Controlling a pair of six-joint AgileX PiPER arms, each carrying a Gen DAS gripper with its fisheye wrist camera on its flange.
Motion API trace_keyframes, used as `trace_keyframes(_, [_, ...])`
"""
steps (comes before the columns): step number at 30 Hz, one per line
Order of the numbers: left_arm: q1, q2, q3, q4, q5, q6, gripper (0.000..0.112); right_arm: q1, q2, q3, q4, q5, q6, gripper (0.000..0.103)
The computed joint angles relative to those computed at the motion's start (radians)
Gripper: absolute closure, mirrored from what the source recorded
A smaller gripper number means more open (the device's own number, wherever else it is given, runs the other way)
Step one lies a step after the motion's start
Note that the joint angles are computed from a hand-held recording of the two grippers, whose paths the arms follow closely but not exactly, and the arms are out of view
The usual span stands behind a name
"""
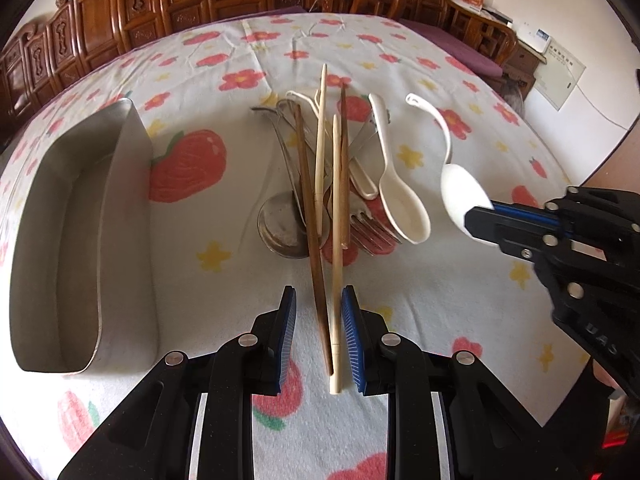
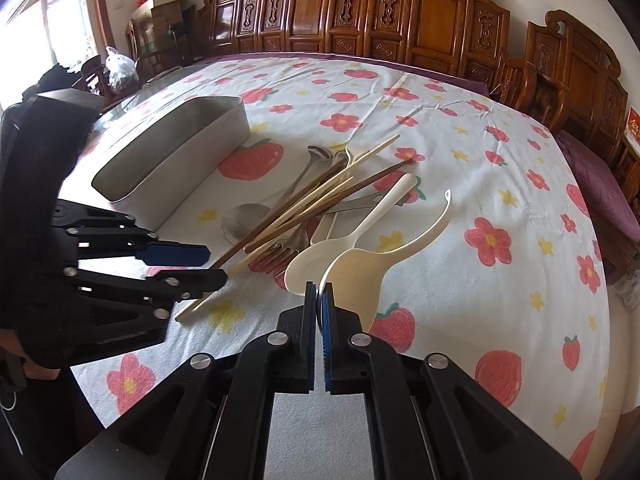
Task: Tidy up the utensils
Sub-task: 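Pull the wooden chopstick up out of the pile with the left tool while the right tool holds the spoon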
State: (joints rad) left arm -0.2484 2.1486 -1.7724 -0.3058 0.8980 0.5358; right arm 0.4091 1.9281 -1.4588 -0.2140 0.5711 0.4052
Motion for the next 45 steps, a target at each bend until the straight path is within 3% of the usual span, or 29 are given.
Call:
trace_keyframes(1, [0.001,0.004,-0.007,-0.001,0.004,-0.003,0.107,0.0,-0.001,0.0,0.0,0.0,-0.001,0.1])
trace_keyframes(14, [0.036,-0.075,0.042,-0.055,-0.007,0.046,0.108,0.02,-0.024,-0.002,-0.008,-0.008,-0.021,0.1])
trace_keyframes(19, [0.028,-0.038,0.001,0.008,0.042,0.015,0.107,0.029,-0.013,-0.009,-0.015,0.003,-0.016,0.1])
trace_keyframes(24, [0.027,-0.028,0.012,0.033,0.023,0.004,0.107,0.033,-0.005,-0.011,-0.019,0.009,-0.015,0.1])
trace_keyframes(31, [0.033,-0.018,-0.009,0.044,0.0,0.001,0.092,0.033,-0.003,-0.011,-0.017,0.005,-0.017,0.1])
trace_keyframes(42, [0.018,0.032,-0.071,0.068,0.011,-0.005,0.088,0.031,0.002,-0.016,-0.011,0.005,-0.022,0.1])
trace_keyframes(45, [0.022,0.029,-0.065,0.034,0.02,0.028,0.107,0.03,0.003,-0.018,-0.008,0.005,-0.027,0.1])
